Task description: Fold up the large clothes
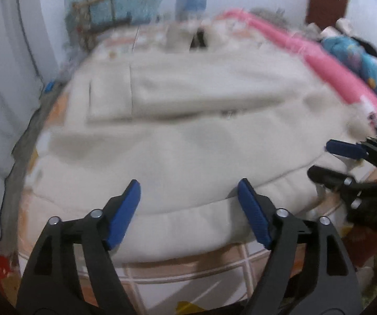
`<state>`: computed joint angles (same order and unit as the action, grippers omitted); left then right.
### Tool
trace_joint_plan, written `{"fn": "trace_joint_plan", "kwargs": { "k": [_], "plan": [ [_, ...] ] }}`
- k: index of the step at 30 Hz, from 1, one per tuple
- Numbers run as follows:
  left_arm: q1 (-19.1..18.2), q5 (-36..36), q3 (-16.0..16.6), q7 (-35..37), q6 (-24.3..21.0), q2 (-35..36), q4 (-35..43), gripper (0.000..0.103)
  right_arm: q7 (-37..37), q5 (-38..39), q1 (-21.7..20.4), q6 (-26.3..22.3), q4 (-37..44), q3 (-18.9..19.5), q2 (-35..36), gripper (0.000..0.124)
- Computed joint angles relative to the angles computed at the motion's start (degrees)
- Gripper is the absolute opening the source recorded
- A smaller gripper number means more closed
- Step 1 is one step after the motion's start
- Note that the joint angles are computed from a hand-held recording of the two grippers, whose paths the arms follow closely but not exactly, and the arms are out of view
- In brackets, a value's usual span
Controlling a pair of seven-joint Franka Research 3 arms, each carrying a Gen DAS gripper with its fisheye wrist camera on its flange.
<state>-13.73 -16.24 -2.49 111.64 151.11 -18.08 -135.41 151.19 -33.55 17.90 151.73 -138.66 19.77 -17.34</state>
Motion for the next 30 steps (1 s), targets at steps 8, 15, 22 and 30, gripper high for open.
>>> {"fn": "trace_joint_plan", "kwargs": {
  "k": [8,15,22,30],
  "plan": [
    [2.5,3.0,-1.5,-5.6,-4.4,1.4,3.2,0.084,2.8,-3.5,-0.8,-4.4,2.1,0.6,-2.6,0.064],
    [5.2,12.5,-4.8,-15.3,-3.9,4.7,7.0,0.087,5.7,-3.6,-4.5,-2.3,2.1,-0.4,-2.6,0.069],
    [5.9,16.5,-5.2,-21.4,-5.5,8.2,9.6,0.096,3.8,2.5,-2.3,-5.6,6.2,-4.4,4.9,0.079],
    [5.7,18.3,-5.2,-23.6,-3.8,7.5,8.2,0.096,1.4,3.4,-0.3,-7.2,8.6,-5.6,7.5,0.096]
  ]
}}
